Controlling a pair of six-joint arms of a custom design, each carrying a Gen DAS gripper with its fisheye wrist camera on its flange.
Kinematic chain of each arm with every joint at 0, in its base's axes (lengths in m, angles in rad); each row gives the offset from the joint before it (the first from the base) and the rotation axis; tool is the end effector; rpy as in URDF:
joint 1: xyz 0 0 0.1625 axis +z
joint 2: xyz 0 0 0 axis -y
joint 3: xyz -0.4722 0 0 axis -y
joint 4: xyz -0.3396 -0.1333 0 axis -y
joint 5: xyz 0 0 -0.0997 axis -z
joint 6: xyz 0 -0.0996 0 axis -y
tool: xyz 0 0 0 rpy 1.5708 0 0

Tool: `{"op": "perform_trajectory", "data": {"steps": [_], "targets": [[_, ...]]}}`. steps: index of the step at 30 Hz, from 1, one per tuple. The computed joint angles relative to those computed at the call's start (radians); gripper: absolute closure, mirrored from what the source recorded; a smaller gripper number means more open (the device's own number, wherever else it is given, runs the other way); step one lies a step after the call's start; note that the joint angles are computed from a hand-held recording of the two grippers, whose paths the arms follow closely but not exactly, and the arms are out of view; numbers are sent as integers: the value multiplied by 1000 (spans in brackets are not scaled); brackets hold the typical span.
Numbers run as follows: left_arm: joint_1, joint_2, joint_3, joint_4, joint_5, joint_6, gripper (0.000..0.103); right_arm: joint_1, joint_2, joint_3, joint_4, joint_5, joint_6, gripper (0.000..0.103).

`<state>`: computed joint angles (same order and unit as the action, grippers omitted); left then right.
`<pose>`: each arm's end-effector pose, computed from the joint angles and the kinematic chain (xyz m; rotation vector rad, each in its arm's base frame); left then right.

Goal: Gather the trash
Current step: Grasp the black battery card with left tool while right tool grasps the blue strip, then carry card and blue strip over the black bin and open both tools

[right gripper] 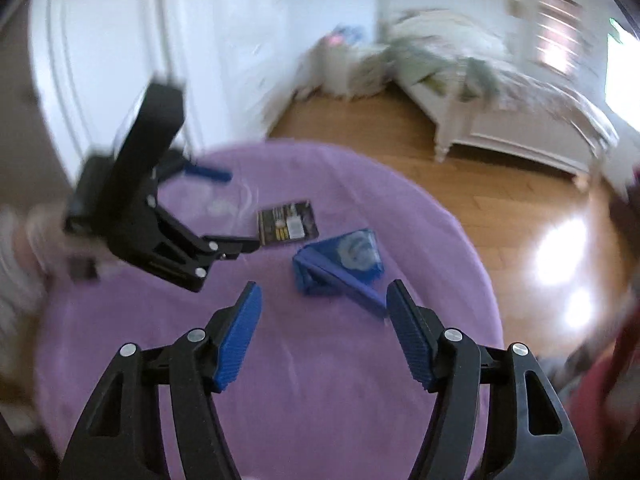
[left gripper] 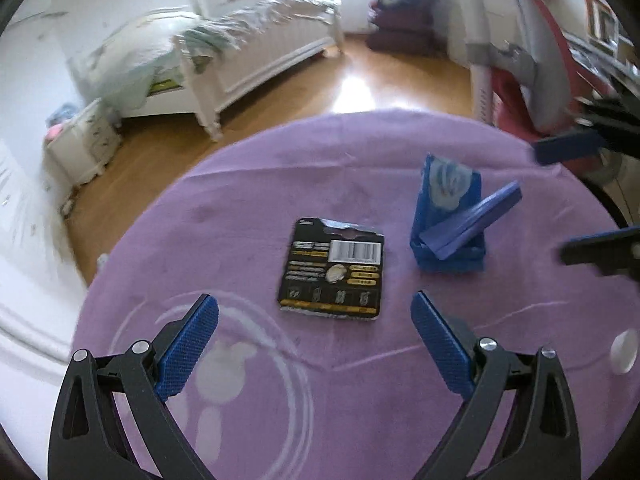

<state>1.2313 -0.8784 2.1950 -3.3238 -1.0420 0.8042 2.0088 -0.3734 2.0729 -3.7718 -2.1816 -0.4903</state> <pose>0.0021 -0.5454 0.1615 1.2297 2.1887 -0.3845 0.2907 -0.4411 -0.0257 0.9220 -2.2847 0.6086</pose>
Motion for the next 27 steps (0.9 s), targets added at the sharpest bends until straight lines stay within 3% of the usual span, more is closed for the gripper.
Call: {"op": "perform_trajectory", "data": {"steps": [3,5,7,9,10,11,14,17,21,27], "targets": [[17,10,-38,41,-31,26,7,-26,19,-80,143,-38,-51,46],[27,10,-74,101,-51,0,9,-39,20,-123,245,-59,-39,59],[44,-3,-107,177,-106,-62,22,-45,18,-131,286,-63,-11,69],[45,0,-103,145,-108,-55,30,-52,13,-118,276,-29,16,83],[45,-1,-96,132,-111,-56,40,-54,8,-104,265,-7,35,87],[44,-1,-91,121,-112,-60,43,-54,7,-93,246,5,48,87],[40,-10,-70,111,-117,-82,43,-58,-4,-30,152,66,122,89],[41,-33,-26,95,-132,-104,44,-68,-24,63,13,173,242,89],[43,-81,67,39,-151,-169,44,-72,-17,193,-231,301,386,89],[-6,-202,272,-111,-225,-262,44,-21,38,348,-588,351,534,89]]}}
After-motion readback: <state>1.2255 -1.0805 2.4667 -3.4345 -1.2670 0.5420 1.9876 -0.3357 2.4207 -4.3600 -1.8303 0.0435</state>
